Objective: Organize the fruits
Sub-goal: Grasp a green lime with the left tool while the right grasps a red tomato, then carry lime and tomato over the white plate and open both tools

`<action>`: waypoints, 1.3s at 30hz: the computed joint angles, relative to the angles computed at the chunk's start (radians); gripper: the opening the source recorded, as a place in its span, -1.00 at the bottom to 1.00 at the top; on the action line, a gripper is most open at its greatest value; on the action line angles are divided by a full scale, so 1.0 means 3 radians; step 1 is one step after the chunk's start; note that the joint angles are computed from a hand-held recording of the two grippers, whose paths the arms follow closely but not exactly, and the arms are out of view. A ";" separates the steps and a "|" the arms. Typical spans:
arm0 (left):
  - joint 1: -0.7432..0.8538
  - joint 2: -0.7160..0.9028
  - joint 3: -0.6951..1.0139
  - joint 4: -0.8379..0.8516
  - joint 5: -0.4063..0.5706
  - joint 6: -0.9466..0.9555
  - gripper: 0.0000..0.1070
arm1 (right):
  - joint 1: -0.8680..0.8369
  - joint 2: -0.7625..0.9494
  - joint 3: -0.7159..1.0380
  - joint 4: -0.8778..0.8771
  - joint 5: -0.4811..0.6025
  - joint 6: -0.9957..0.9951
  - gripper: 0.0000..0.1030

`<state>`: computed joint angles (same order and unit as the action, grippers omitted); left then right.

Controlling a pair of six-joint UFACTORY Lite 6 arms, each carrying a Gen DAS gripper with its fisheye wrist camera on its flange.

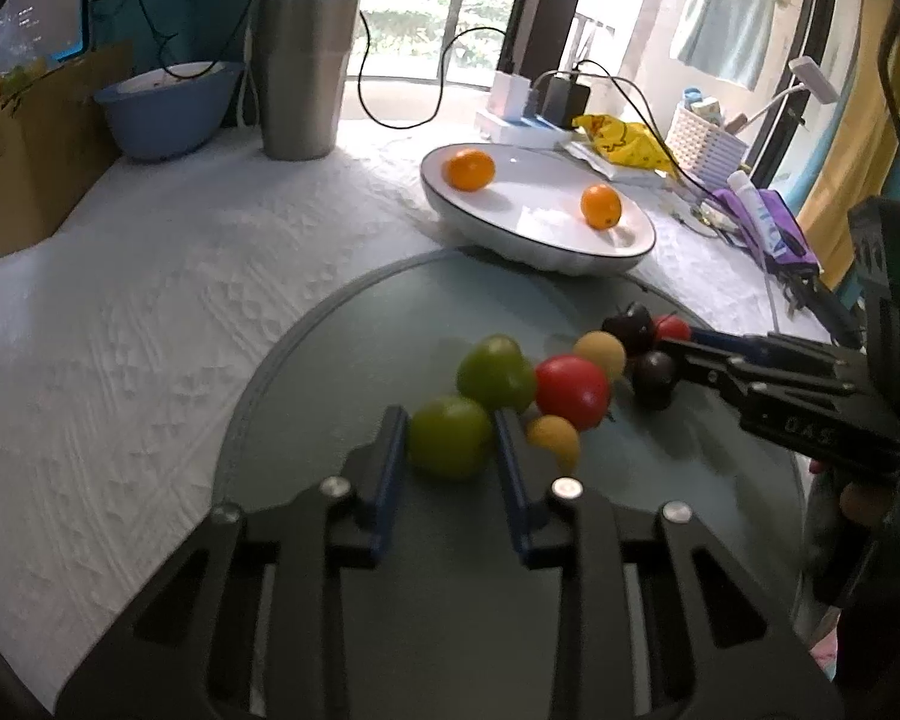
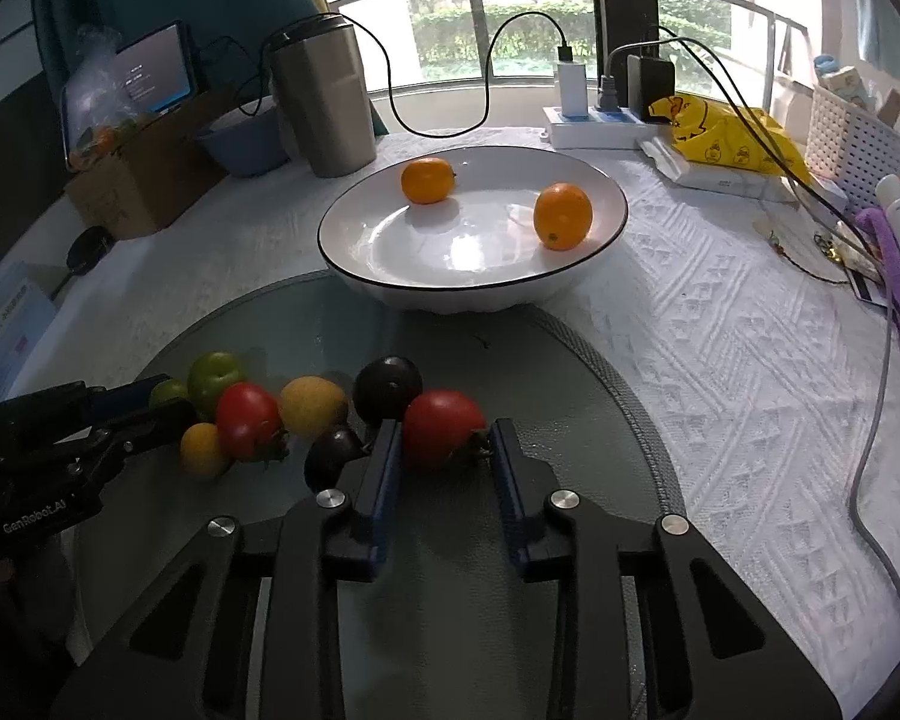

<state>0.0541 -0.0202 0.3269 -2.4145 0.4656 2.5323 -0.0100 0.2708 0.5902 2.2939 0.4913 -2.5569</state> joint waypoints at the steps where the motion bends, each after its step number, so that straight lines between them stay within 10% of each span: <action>1: -0.0001 -0.0022 -0.0011 -0.0006 -0.0001 0.0002 -0.44 | -0.0009 -0.0003 -0.0008 -0.0017 0.0017 0.0015 -0.39; 39: -0.0131 -0.0207 0.0593 0.0429 -0.0222 -0.0468 -0.45 | -0.0160 -0.0355 0.0274 -0.0562 -0.0074 0.0575 -0.41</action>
<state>0.0148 -0.0823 0.5049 -2.2857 0.3990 2.3919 -0.0581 0.1643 0.6724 2.1252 0.4691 -2.3844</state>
